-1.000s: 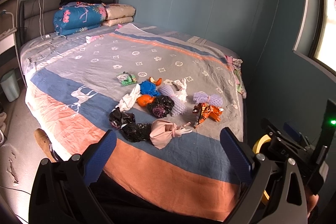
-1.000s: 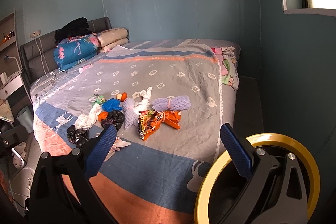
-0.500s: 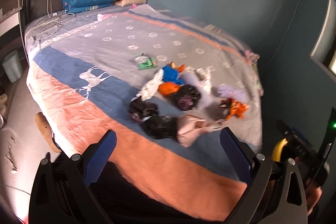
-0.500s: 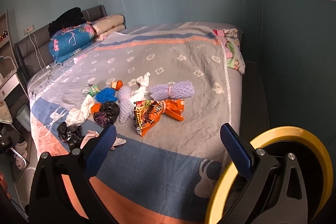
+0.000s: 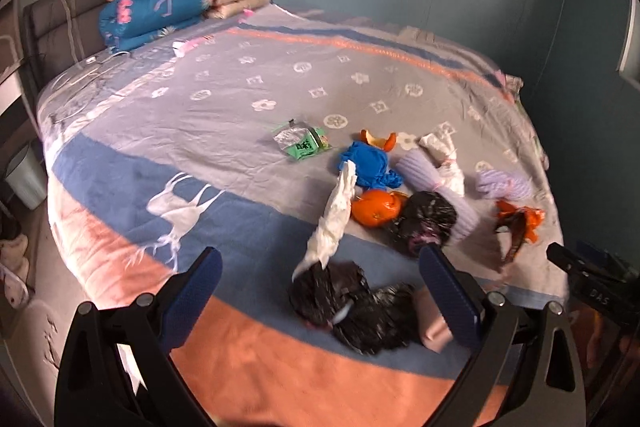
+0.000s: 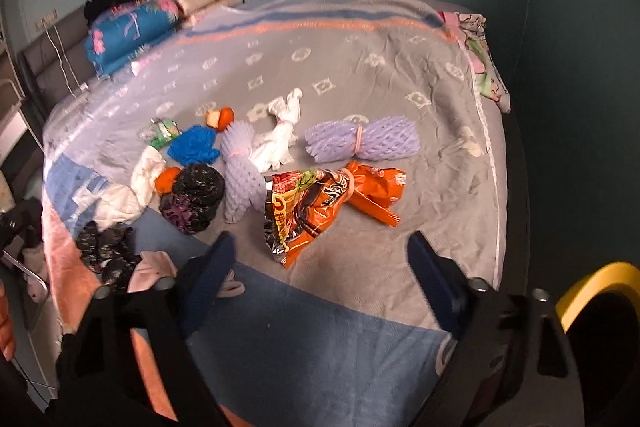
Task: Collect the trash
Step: 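Grasp the orange chip bag with the right tool while the left tool grasps the white tissue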
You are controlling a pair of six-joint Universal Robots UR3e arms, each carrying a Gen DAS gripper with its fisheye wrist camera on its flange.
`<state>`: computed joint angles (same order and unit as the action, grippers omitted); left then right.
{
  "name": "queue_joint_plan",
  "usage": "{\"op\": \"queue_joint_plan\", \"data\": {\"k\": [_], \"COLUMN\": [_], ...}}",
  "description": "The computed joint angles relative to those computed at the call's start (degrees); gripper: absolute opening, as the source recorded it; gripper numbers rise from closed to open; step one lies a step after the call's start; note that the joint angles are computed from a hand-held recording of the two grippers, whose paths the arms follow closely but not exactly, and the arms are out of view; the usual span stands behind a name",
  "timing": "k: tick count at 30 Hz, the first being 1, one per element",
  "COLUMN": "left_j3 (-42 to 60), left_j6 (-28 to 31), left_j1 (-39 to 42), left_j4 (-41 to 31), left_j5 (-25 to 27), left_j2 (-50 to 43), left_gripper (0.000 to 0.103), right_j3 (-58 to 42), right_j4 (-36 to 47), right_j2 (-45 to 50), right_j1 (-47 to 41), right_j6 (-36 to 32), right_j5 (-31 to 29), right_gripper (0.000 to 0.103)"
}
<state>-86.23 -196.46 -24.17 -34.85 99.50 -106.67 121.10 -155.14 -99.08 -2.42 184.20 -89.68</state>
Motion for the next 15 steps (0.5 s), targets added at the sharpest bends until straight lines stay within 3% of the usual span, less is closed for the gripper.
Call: {"op": "queue_joint_plan", "data": {"k": [5,9,15], "left_j3": [9.3,17.6,25.1], "left_j6": [3.1,3.8,2.8], "left_j1": [2.4,3.3,4.1], "left_j4": [-3.0,-6.5,-8.0], "left_j5": [-2.5,-3.3,-3.5], "left_j2": [-8.5,-15.6,-23.1], "left_gripper": [0.095,0.095,0.095], "right_j3": [-9.0,-15.9,-21.7], "right_j4": [2.2,7.3,9.0], "right_j2": [9.7,16.3,23.0], "right_j1": [3.7,2.9,5.0], "right_j6": [0.9,3.6,5.7], "right_j5": [-5.3,-3.5,-6.4], "right_gripper": [0.087,0.088,0.088]}}
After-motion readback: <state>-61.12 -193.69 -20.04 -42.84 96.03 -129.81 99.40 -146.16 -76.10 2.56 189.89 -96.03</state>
